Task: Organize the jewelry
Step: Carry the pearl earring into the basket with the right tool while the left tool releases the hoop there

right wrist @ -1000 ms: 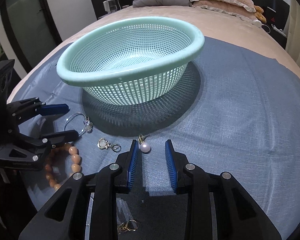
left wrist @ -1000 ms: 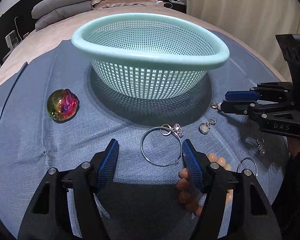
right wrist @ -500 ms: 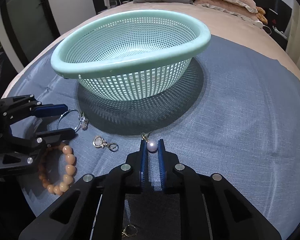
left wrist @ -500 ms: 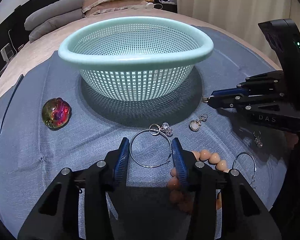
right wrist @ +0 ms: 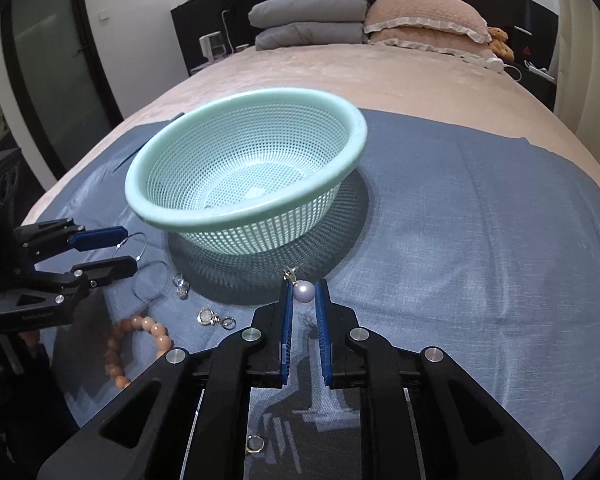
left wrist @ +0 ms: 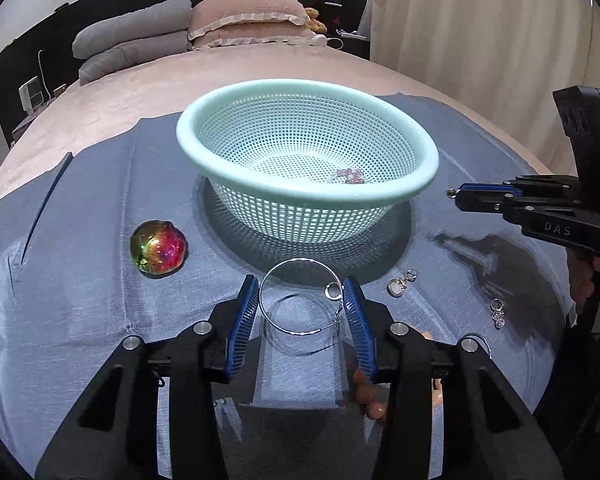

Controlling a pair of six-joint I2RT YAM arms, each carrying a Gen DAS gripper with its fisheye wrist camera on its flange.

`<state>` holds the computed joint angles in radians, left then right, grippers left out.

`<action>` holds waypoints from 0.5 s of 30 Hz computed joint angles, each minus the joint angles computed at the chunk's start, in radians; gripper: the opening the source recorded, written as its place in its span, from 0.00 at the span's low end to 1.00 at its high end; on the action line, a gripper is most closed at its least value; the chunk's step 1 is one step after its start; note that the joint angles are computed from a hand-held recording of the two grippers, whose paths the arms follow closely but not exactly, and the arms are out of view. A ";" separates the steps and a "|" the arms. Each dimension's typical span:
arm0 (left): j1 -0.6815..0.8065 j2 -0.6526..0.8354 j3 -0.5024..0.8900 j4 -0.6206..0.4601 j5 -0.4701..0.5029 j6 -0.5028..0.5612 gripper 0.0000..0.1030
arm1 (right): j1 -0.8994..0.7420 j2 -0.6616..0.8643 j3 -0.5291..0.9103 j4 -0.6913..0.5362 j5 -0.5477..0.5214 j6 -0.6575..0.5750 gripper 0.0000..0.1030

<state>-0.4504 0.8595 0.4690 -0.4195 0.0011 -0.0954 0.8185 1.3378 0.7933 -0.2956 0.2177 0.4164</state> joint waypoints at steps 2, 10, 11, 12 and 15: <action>0.038 -0.011 0.003 -0.008 0.002 0.003 0.44 | 0.006 -0.043 -0.026 0.014 0.023 0.010 0.10; 0.204 -0.103 0.024 -0.028 0.062 0.017 0.44 | 0.040 -0.107 -0.034 0.056 0.120 0.008 0.10; 0.219 -0.109 0.028 -0.026 0.081 0.026 0.44 | 0.036 -0.103 -0.024 0.064 0.123 0.002 0.10; 0.218 -0.109 0.035 -0.023 0.084 0.027 0.44 | 0.029 -0.097 -0.014 0.070 0.112 0.000 0.10; 0.188 -0.091 0.063 0.006 0.062 0.037 0.44 | 0.013 -0.057 0.026 0.081 0.094 -0.012 0.10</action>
